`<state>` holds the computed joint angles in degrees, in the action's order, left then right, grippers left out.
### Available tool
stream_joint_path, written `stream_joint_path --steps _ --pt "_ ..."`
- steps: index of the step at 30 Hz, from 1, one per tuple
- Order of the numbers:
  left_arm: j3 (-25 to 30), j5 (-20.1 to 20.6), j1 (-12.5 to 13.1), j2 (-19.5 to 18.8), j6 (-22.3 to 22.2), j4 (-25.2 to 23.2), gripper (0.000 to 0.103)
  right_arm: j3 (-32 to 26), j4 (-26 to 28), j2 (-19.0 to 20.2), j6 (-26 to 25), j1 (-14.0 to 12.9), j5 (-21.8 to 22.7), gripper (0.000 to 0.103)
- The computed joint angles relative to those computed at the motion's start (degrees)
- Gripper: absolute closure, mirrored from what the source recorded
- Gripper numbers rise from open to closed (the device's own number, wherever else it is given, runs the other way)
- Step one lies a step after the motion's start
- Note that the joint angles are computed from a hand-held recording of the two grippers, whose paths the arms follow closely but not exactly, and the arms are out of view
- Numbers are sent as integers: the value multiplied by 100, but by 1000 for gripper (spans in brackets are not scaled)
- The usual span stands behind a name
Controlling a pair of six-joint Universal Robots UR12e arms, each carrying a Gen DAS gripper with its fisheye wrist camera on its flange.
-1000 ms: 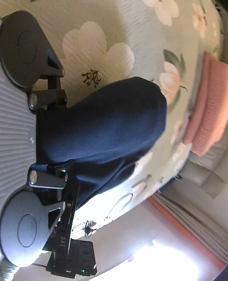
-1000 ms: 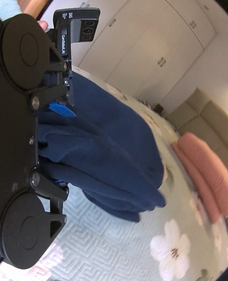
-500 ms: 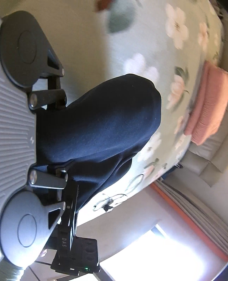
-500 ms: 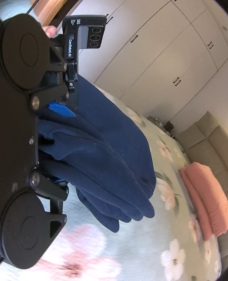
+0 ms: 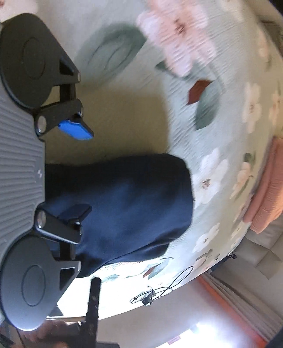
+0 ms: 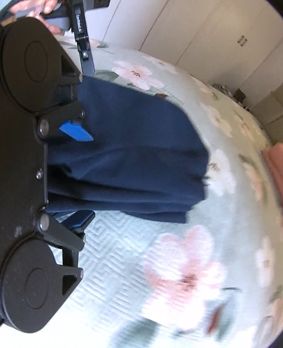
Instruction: Fold large clothes
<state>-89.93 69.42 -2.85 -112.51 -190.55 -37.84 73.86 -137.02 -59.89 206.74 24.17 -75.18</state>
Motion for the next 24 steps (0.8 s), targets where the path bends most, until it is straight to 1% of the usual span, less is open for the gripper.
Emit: stream_joint_path --steps 2,4,5,6,7,8,10,11,12,13,14,15,18,19,21,22,23,24 --pt "10 -101 2 22 70 180 38 -191 -122 69 -226 106 -124 16" --pt "20 -366 -21 -29 142 372 46 -393 -262 218 -337 215 -153 16" --pt "52 -444 -69 -64 227 352 55 -464 -303 291 -369 265 -189 19" --pt "115 -478 -132 -134 354 282 68 -588 -236 387 -411 342 -299 44" --pt "187 -479 -185 -207 484 140 75 -768 -32 512 -503 408 -435 83" --pt "238 -479 -228 -260 596 11 84 -862 223 585 -599 471 -558 94" --pt "226 -464 -287 -282 819 -33 85 -868 606 617 -590 530 -696 96" --pt "183 -471 -299 -258 900 -81 86 -777 683 586 -513 524 -707 97" --pt "143 -483 -302 -227 961 -152 88 -728 816 560 -434 527 -779 102" --pt "81 -497 -303 -179 1030 -216 88 -645 934 505 -337 521 -888 103" --pt "58 -489 -300 -133 1157 -403 90 -500 925 409 -234 503 -870 103" --pt "23 -439 -295 -109 1241 -426 90 -329 914 292 -134 478 -809 103" --pt "-100 -303 -266 59 1349 -503 90 -260 1320 155 125 496 -909 103" --pt "-56 -107 -315 73 1346 -526 90 -287 1495 114 175 521 -1013 103" --pt "-5 515 -434 179 1470 -585 88 -394 1798 63 346 567 -1183 103" --pt "9 845 -508 241 1548 -549 87 -454 1935 21 526 595 -1237 98" --pt "33 1157 -576 294 1639 -517 85 -430 1967 -64 660 610 -1267 95" --pt "64 1467 -646 347 1728 -495 79 -362 1983 -196 765 620 -1309 88"
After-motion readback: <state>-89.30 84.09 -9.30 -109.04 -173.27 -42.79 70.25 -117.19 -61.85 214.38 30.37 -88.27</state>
